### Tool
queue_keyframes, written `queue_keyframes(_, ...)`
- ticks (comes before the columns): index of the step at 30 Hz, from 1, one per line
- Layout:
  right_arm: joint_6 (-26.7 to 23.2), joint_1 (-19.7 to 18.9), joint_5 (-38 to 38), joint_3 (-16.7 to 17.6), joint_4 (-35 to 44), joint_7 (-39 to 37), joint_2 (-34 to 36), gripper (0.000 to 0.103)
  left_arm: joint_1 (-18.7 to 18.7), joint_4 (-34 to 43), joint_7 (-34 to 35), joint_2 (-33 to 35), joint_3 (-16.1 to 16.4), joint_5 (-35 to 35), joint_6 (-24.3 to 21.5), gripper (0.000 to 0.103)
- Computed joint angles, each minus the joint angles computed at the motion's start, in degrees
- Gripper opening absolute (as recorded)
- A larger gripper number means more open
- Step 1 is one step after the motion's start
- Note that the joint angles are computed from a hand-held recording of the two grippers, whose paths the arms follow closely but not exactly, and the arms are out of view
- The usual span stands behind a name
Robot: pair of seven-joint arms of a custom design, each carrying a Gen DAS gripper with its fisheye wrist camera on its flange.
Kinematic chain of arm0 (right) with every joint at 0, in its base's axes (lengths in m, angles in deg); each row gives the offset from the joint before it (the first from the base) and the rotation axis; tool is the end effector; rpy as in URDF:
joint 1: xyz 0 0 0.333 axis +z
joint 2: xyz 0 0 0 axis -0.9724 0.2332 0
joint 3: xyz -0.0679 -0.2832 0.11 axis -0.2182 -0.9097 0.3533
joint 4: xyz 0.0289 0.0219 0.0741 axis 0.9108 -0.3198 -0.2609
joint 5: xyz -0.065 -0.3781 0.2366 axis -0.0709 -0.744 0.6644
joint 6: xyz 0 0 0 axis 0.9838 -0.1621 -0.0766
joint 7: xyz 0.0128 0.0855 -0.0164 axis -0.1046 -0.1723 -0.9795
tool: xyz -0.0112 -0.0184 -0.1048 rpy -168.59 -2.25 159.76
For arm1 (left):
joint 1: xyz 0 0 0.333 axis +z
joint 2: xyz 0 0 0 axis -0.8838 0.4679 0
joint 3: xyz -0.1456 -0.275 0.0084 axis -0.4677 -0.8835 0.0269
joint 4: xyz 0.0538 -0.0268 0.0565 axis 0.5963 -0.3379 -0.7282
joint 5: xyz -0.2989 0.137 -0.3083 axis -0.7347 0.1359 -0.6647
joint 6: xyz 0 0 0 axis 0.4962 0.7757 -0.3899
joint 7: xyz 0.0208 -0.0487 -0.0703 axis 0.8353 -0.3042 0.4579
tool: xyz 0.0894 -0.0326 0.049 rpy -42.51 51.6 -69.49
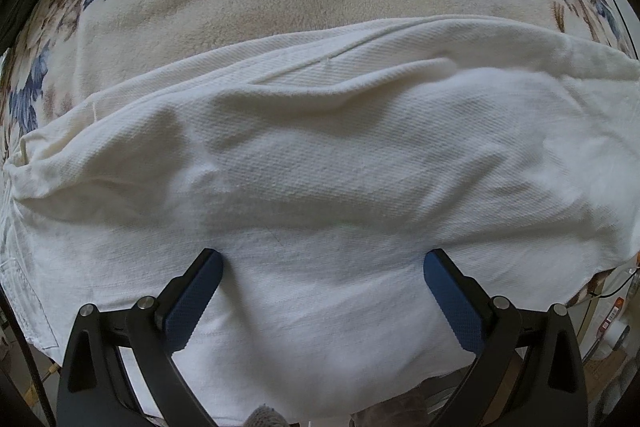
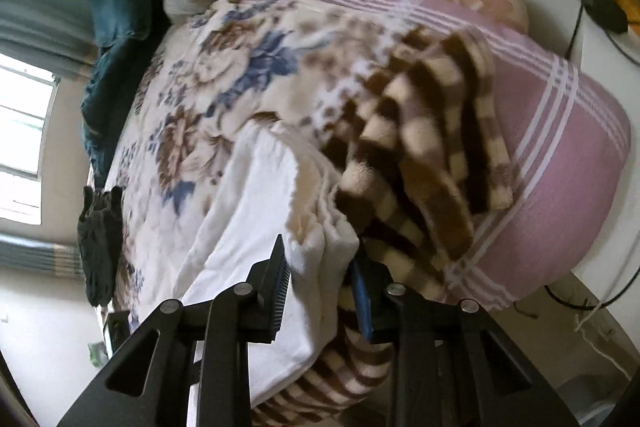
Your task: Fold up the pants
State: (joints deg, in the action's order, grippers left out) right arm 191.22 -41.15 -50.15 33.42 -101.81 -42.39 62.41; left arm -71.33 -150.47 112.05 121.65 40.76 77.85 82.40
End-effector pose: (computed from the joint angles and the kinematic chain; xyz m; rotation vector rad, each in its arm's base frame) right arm 0.3669 0.4651 0.4453 -0.3340 2.5284 -0.1378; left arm 0.7433 -0.1745 0.3943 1.4093 -2.7459 -0.1776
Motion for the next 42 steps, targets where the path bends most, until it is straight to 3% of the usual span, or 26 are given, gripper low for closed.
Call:
queue_keyframes(6,2.28,-0.17,1.79,-0.58,-1.35,0.31,0.18,0.031,-0.67,3.24,-0.51,1.90,0.07,0.40,-1.61,0.103)
queue_keyframes(11,-0.79,-0.45,0.25,-0.05,-0.75,1.57,-0.30,0.031,-0.54,2.13,-0.31,1.44,0.06,0.34,-0.79,0.103)
queue_keyframes(16,0.77,0.18,0.13,-0.31,1.92,-2.31,2.10,0.031,-0.30,0.47,0.01,0.18,0.06,0.38,-0.39,0.103)
queue_keyframes(20,1.08,0.15,0.58,-0.99,1.24,-1.23,2.41,0.031,-0.38,0.21,0.01,-0.10,0.05,0.58,-0.64,0.103)
queue_keyframes(25,-2.51,0.18,0.48,-1.09,3.00,-3.40,2.62,0.031,-0.34,0.21,0.15,-0.03,0.05,0.62,-0.50,0.103)
queue_keyframes(33,0.18,0.69,4.21,-1.87,4.65,-8.98,4.88,0.031,-0.55,-0.35,-0.32,-0.24,0.09,0.98,-0.09,0.103)
queue_keyframes(38,2.29,1.23,2.16,-1.89,5.46,-8.67,5.91,0.029,-0.56,-0.48,-0.39,-0.34,0.08,1.03,-0.12,0.103)
queue_keyframes(42,0.13,1.25,4.78,-2.53,6.47,-11.34,6.95,0.030,-0.57,-0.77,-0.42,-0.51,0.07,1.09,0.06,0.103)
